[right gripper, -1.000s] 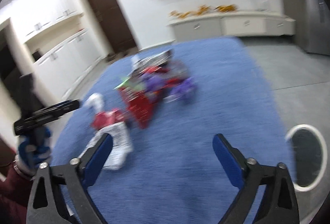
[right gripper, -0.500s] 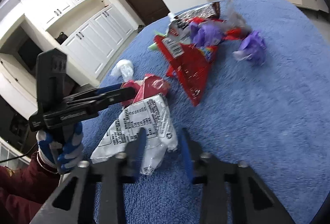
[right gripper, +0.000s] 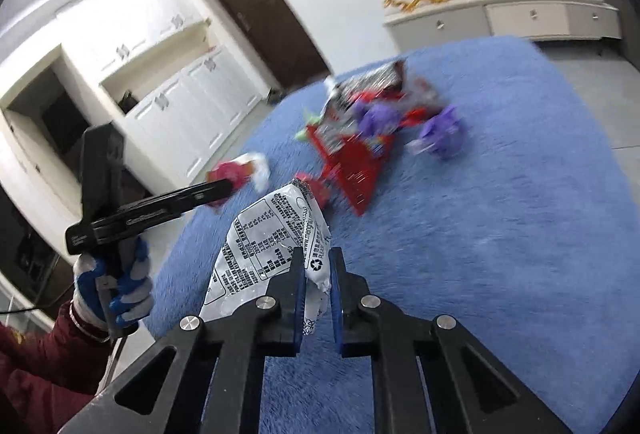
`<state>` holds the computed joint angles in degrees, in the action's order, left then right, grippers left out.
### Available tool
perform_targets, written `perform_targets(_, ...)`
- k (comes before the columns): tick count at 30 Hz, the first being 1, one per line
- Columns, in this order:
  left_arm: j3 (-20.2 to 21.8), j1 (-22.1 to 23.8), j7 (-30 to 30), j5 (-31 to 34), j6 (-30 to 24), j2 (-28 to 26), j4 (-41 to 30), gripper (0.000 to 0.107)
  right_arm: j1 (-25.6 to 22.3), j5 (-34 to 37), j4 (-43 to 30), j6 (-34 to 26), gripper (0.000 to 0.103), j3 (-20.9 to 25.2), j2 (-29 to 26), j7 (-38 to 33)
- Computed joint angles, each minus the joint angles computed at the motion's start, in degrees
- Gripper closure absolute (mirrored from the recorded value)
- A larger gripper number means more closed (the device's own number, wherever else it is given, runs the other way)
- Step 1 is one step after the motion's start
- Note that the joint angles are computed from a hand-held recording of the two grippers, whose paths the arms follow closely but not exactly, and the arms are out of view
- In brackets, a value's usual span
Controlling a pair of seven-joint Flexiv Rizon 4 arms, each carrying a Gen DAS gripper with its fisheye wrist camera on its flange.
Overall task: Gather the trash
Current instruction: 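Carry both wrappers to the trash bin and open both tools over it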
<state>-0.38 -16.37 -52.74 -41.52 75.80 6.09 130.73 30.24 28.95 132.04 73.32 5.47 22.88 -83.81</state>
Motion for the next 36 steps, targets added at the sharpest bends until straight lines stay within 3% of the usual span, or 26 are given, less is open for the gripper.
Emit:
perform_targets(6,-2.42,-2.84,0.95,0.22,-1.74,-0.54,-4.36,0.080,-11.96,-9.18,6.03,3.63,0.093,3.11,6.16,10.76)
perform_targets(8,-4.12,-4.12,1.61,0.22,-2.50,-2.61,-7.07,0.080,-18.66,-14.13,8.18,3.56,0.093,3.87,8.21,15.30)
perform_targets(13,-9.95,-6.53,1.05,3.16,-6.65,-12.16,-18.66,0.080,-37.06,-28.08,12.21,2.25,0.093,5.37,10.16,24.77)
perform_targets(18,-13.98,-9.40,-5.06,12.23,-12.20,-23.80,-32.26,0.080,-47.50,-38.97,14.37,2.13,0.093,4.20,7.07,30.66)
perform_targets(23,-13.15,-15.79,-14.15,24.00,-20.25,-37.01,-50.29,0.080,-52.26,-46.06,14.85,4.12,0.093,0.87,0.40,35.12)
perform_targets(28,-11.78,-20.05,-21.05,28.05,-28.70,-48.60,-67.02,0.079,-53.67,-47.97,14.43,6.92,0.089,-2.59,-4.58,36.91)
perform_targets(30,-12.23,-20.41,-22.16,27.67,-31.60,-51.53,-71.39,0.074,-52.30,-46.30,13.81,6.57,0.080,-4.48,-5.28,35.28)
perform_targets(32,-12.38,-20.86,-23.53,27.05,-33.47,-54.51,-75.62,0.056,-52.05,-45.37,12.94,6.85,0.064,-5.55,-6.72,34.27)
perform_targets(34,-12.60,-21.19,-24.42,26.49,-33.90,-55.94,-77.55,0.048,-51.96,-44.88,12.22,6.93,0.060,-5.90,-7.72,33.78)
perform_targets(36,-13.21,-21.04,-24.35,25.62,-34.32,-56.64,-78.45,0.048,-52.45,-45.47,11.40,5.81,0.060,-5.52,-7.65,34.31)
